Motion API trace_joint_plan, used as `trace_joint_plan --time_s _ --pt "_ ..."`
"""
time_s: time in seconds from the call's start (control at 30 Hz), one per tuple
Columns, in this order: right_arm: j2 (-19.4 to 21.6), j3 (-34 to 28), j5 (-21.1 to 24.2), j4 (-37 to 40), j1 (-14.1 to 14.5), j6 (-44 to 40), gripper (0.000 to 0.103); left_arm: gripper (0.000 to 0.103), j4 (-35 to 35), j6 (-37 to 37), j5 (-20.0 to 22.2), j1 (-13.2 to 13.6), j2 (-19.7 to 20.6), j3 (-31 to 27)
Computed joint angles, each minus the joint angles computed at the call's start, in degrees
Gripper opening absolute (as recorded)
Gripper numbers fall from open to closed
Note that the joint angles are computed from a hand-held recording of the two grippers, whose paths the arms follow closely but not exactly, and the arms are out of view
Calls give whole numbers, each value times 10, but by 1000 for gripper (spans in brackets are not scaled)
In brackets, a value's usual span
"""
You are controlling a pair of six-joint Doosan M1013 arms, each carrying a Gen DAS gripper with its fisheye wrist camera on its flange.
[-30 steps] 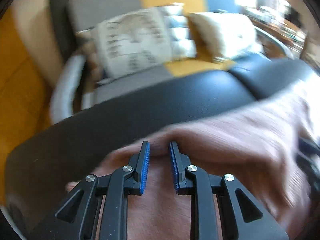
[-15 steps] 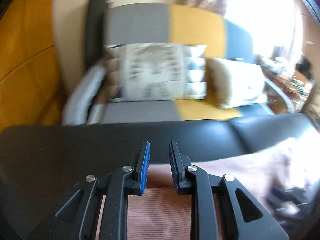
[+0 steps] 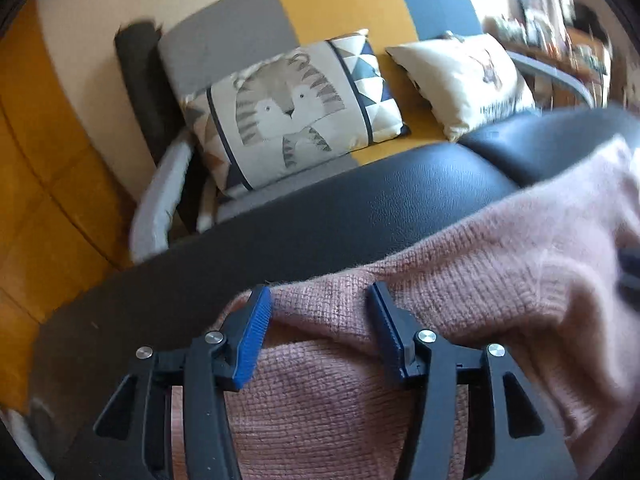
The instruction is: Fold clothes
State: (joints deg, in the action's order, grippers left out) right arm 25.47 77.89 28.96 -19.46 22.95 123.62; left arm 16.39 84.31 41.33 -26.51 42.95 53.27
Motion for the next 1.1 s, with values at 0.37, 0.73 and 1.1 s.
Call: trace_joint_plan --time_s 0.37,0.73,1.1 --pt "-1 0 -1 12 -2 -10 23 55 17 -150 -98 -14 -54 65" --pt "-5 4 -9 19 -5 -13 24 55 -144 -107 -42 -29 -35 50" --pt "-11 6 -16 138 -20 -99 26 59 -153 -109 -84 -23 -51 92"
